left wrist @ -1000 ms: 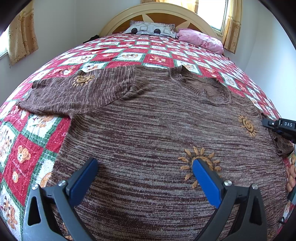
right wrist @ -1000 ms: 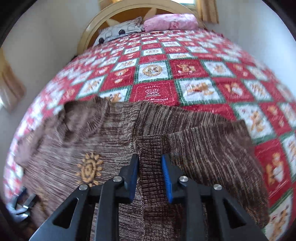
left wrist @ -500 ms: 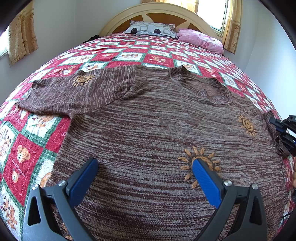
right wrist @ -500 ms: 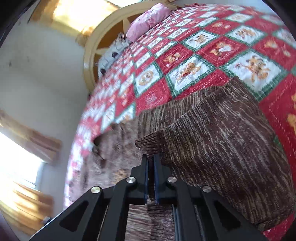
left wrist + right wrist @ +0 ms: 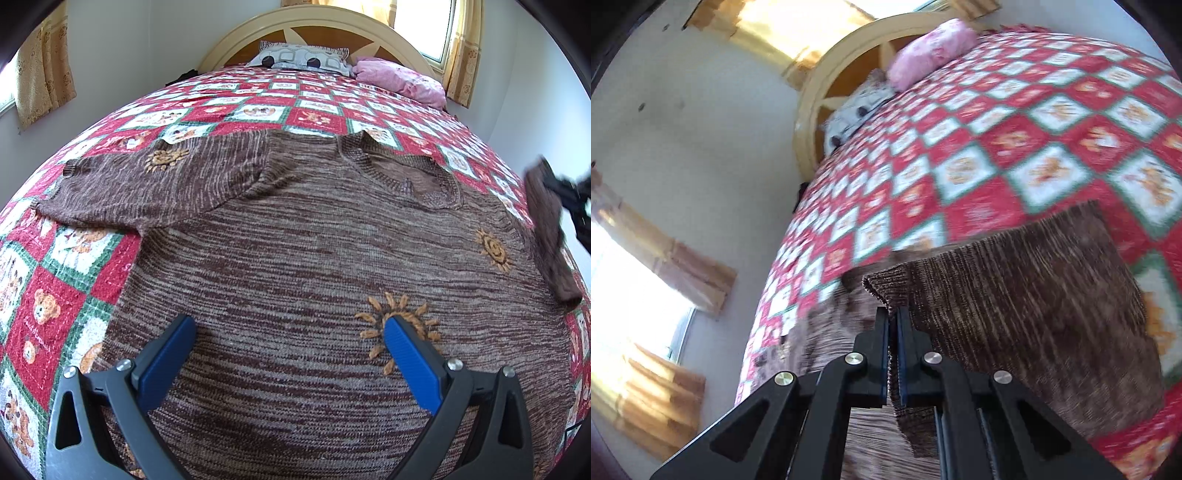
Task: Fold small clothes
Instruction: 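Fold the held sleeve across the sweater body with the right tool, release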
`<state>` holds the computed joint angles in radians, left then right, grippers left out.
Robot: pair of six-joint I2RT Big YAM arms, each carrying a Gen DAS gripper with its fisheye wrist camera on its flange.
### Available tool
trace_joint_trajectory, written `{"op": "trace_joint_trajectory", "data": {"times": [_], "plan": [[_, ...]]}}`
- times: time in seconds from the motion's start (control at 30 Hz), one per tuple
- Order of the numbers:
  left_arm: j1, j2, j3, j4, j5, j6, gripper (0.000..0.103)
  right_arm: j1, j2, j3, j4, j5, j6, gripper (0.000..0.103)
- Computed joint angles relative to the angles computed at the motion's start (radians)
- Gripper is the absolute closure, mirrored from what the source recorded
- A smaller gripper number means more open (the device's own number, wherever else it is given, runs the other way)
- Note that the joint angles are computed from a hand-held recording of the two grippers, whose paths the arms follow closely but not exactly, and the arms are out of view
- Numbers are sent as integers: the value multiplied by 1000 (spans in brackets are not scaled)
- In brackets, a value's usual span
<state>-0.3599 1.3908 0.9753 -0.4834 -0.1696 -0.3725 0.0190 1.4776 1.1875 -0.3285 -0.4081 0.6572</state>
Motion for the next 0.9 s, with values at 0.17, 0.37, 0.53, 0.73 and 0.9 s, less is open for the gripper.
{"op": "trace_joint_trajectory", "data": {"times": [0.17, 0.37, 0.53, 0.73, 0.9], "plan": [[3, -6, -6, 7, 8, -2, 0, 97, 128, 136, -14, 6, 10, 99], [3, -8, -9, 9, 10, -4, 0, 175, 268, 253, -74, 46, -26, 99], [3, -8, -9, 7, 8, -3, 0, 194, 355, 313, -135, 82, -76, 99], [3, -10, -10, 5, 8, -1, 0, 184, 293, 270, -160, 80, -157, 99], [1, -9, -9, 3, 4, 0, 0, 149, 91, 78, -119, 277, -273, 99]]}}
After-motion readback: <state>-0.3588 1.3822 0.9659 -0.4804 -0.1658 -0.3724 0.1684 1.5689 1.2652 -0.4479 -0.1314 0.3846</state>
